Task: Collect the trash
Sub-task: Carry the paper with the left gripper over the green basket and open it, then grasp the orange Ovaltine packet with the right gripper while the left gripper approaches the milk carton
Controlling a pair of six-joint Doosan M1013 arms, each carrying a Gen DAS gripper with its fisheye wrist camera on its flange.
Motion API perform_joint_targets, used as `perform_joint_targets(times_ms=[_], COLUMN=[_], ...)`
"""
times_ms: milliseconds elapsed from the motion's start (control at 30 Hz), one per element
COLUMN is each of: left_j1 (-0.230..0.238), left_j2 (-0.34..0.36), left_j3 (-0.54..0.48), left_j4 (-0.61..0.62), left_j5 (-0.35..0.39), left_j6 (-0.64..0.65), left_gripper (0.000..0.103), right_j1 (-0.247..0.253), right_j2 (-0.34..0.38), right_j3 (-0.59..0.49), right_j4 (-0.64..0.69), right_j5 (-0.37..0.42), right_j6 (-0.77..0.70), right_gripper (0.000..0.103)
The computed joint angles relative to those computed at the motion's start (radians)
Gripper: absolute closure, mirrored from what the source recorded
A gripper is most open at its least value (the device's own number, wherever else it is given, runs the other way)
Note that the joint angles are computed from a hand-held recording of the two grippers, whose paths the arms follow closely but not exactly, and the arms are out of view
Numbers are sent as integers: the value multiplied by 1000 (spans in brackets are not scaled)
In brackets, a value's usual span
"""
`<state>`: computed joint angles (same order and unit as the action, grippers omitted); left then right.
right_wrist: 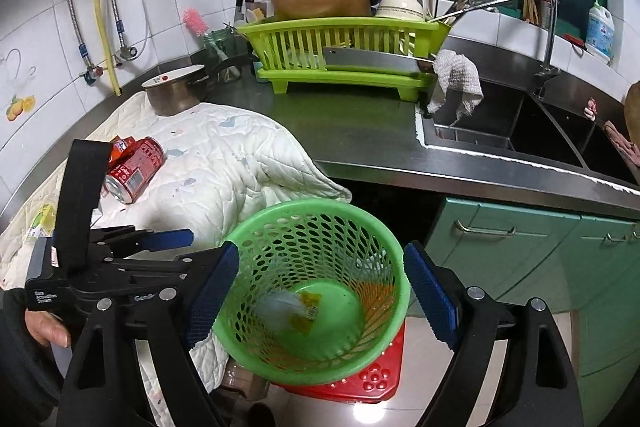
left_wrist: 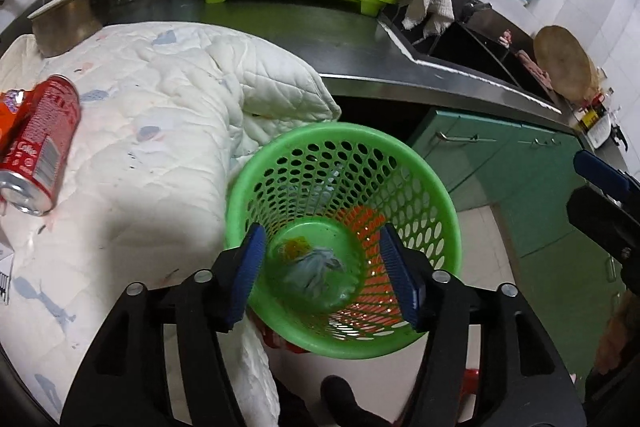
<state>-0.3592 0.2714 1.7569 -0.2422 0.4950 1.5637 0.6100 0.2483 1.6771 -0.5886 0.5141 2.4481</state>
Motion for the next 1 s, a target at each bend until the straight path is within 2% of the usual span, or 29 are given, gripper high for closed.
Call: perform_joint_targets(times_ms=[100,200,500,567,800,900,1000], left_j1=[14,31,114,132,211,244,268], left_j2=[-23,-52,-138,-153,-219,-245,-265], left_j3=[17,40,102,114,169,192,212], left_j4=[13,77,270,330,509,552,594], left_j5=[-15,-37,-75,-81,-81,-73,-62], left_j6=[-25,-99,-345,-416,-659,-727,-786], left_gripper=[41,41,41,41,41,41,41], right_j1=[3,7,19,21,54,64,68], right_j2=[6,16,80,101,194,241,296], right_j3=[-12,-26,-116,-149,-288,-362,-455], right_j4=[4,20,203,315,542,649,763], right_j5=[-3,-8,-31,-48,-25,3,68], right_j6=[-15,-40,-256,-374,-711,-877,-1039], right_gripper=[21,21,21,21,21,21,21])
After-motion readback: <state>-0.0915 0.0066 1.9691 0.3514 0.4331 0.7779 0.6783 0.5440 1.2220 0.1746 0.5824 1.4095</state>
